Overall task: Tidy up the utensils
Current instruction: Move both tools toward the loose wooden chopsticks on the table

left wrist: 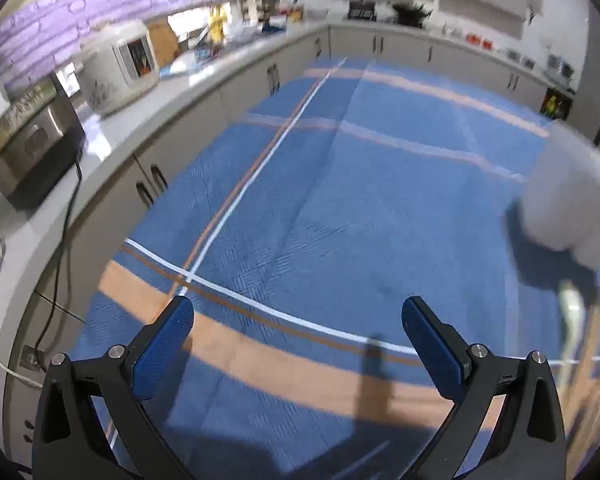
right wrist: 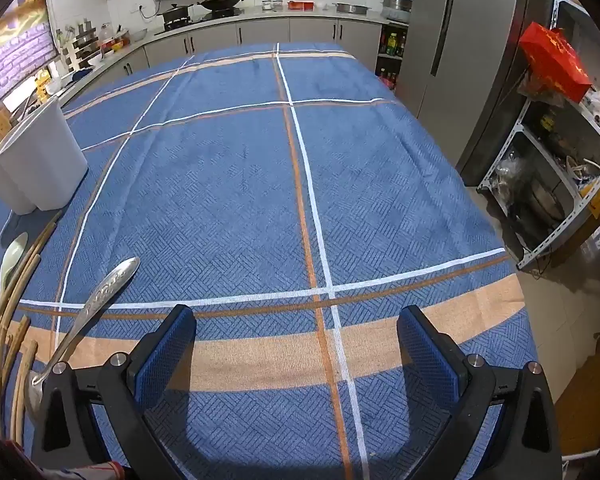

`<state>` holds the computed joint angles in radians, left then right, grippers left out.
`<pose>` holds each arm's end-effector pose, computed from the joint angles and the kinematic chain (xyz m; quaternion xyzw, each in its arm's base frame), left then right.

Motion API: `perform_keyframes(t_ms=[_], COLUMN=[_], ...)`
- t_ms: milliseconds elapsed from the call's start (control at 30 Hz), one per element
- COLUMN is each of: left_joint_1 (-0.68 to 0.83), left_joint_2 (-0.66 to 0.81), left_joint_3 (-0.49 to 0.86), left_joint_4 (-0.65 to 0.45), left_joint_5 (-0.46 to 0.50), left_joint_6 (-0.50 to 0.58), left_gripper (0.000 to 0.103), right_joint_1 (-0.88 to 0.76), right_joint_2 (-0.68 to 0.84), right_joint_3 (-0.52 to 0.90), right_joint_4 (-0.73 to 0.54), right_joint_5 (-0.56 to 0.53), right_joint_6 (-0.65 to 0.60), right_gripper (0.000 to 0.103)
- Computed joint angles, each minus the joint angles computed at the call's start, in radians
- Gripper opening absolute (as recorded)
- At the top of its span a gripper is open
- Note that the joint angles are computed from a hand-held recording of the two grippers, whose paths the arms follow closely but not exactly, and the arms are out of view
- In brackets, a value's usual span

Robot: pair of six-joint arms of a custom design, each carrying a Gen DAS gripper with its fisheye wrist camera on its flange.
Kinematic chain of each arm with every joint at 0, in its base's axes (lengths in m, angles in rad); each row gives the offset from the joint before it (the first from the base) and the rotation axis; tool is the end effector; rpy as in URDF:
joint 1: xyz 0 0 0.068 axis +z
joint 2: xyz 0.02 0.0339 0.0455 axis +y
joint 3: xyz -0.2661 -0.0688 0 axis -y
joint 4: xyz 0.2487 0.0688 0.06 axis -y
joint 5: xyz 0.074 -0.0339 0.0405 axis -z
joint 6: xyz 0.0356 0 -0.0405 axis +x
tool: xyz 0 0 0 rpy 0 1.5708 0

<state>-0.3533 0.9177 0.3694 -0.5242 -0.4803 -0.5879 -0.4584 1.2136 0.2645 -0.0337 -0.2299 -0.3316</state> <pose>0.1486 -0.0373 0.1537 -0.1684 0.9280 0.0969 0.3180 0.1658 -0.0728 0.1052 0.0271 0.9510 -0.0095 0.3079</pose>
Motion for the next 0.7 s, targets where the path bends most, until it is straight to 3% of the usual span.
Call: perform_keyframes(t_ms=[100, 200, 333, 367, 433, 467, 633, 700], left_joint_1=[-0.153, -0.298, -0.518, -0.532, -0.627, -0.708, -0.896, -0.966], left_joint_2=[-0.115, -0.170, -0.177, -0.177, -0.138, -0.083, 0.025, 0.075], left_joint_3=[0.059, 0.126, 0.213, 0.220, 0.260, 0.290, 0.373, 0.412], left_joint_4=[-0.191, -0.356, -0.554, -0.563, -0.615, -0.653, -0.759, -0.811], left_joint_5=[-0.080, -0.145, -0.221, -0.224, -0.251, -0.274, -0.317, -0.335], left_joint_6=[-0.102, -0.232, -0.481, -0.498, -0.609, -0.713, -0.946, -1.026], left_gripper=[0.103, 0.103, 0.103, 0.103, 0.103, 0.103, 0.103, 0.103], right_joint_1=[0.004, 0.027, -0.003, 0.012, -0.039, -0.060, -0.155, -0.287], right_joint_2=[-0.024, -0.037, -0.357, -0.398, -0.526, -0.591, -0.884, -0.961], right_joint_3=[0.004, 0.073, 0.035, 0.044, 0.063, 0.068, 0.126, 0.174], right_joint_4=[-0.040, -0.197, -0.408, -0.434, -0.558, -0.616, -0.885, -1.008], right_joint_5=[0.019, 0.057, -0.007, -0.005, -0.081, -0.111, -0.271, -0.377], right_joint_6=[0.013, 0.064, 0.081, 0.102, 0.081, 0.072, 0.073, -0.005], right_gripper=[0.103, 0.092, 0.092, 0.092, 0.092, 0.092, 0.092, 0.093])
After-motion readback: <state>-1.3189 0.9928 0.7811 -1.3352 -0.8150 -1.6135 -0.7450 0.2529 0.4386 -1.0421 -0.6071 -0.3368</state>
